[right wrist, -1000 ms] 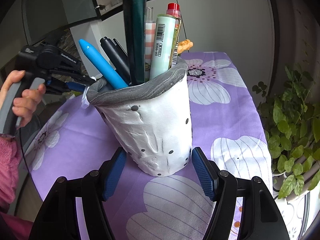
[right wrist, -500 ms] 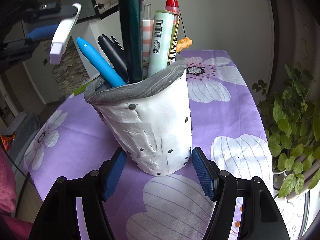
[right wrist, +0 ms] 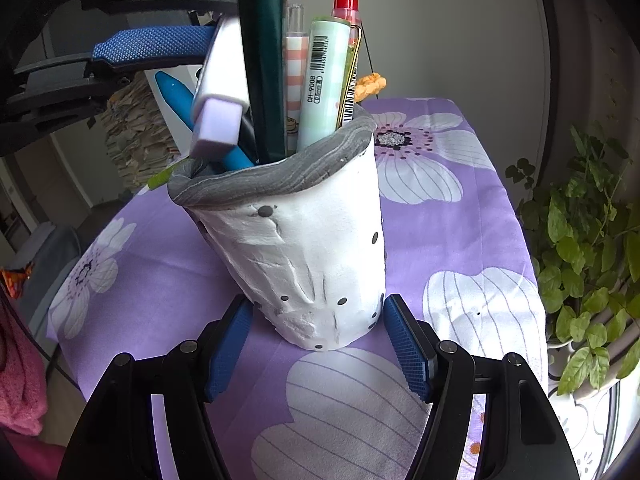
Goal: Organize stationery
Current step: 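Lift the correction tape and push it down into the cup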
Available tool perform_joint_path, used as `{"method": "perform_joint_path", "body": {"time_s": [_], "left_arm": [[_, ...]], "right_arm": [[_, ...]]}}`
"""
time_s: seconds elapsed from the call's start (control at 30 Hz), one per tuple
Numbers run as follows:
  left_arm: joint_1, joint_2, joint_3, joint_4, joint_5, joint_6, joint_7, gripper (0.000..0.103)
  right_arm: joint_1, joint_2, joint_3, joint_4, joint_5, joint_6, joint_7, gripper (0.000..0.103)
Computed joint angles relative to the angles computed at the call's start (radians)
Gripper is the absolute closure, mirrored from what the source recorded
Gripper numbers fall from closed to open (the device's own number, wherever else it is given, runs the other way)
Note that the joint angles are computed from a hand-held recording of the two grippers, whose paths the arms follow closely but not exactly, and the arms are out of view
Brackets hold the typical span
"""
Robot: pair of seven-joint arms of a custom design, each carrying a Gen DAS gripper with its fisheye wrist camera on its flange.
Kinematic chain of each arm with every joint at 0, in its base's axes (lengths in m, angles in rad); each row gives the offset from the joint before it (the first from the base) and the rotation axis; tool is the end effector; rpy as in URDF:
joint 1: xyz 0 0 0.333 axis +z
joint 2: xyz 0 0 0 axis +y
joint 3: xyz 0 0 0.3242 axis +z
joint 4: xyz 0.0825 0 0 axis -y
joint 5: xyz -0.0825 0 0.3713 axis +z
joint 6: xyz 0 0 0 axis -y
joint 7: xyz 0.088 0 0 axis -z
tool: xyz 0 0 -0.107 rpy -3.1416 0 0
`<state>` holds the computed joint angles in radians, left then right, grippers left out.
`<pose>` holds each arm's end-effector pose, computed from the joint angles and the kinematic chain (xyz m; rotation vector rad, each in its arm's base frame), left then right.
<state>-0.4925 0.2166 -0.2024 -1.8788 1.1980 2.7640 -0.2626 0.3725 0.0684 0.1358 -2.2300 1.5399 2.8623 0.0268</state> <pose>0.4677 -0.4298 0.4689 -1.9184 1.6289 -1.1618 0.4924 0.2106 0.3820 -2.0336 1.0292 -0.2300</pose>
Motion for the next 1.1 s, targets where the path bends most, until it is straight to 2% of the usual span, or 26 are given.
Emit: {"method": "perform_joint_path", "body": {"time_s": [0.23, 0.33, 0.47, 0.57, 0.97, 1.1], "left_arm": [[-0.025, 0.004, -0.001, 0.002, 0.105, -0.042, -0.063, 0.079], [-0.044, -0.002, -0.006, -0.001, 0.193, -0.097, -0.124, 0.079], [-0.054, 0.008, -0.024, 0.007, 0.235, -0.174, -0.114, 0.079], [-0.057, 0.018, -0.029, 0.017, 0.248, -0.2, -0.099, 0.079], [-0.057, -0.005, -0.044, -0.014, 0.275, -0.215, -0.098, 0.08], [-0.036, -0.038, -0.047, -0.047, 0.268, -0.162, -0.137, 0.08]], "right_arm": [[0.001, 0.004, 0.002, 0.004, -0.01, 0.005, 0.014, 0.034], [0.0, 0.004, 0.002, 0.004, -0.009, 0.003, 0.011, 0.034], [0.0, 0.004, 0.002, 0.004, -0.012, 0.002, 0.013, 0.034], [0.0, 0.004, 0.002, 0.004, -0.009, 0.003, 0.01, 0.034], [0.0, 0.002, 0.002, 0.002, -0.009, 0.003, 0.011, 0.033], [-0.001, 0.002, 0.001, 0.002, -0.01, 0.002, 0.011, 0.034]]}}
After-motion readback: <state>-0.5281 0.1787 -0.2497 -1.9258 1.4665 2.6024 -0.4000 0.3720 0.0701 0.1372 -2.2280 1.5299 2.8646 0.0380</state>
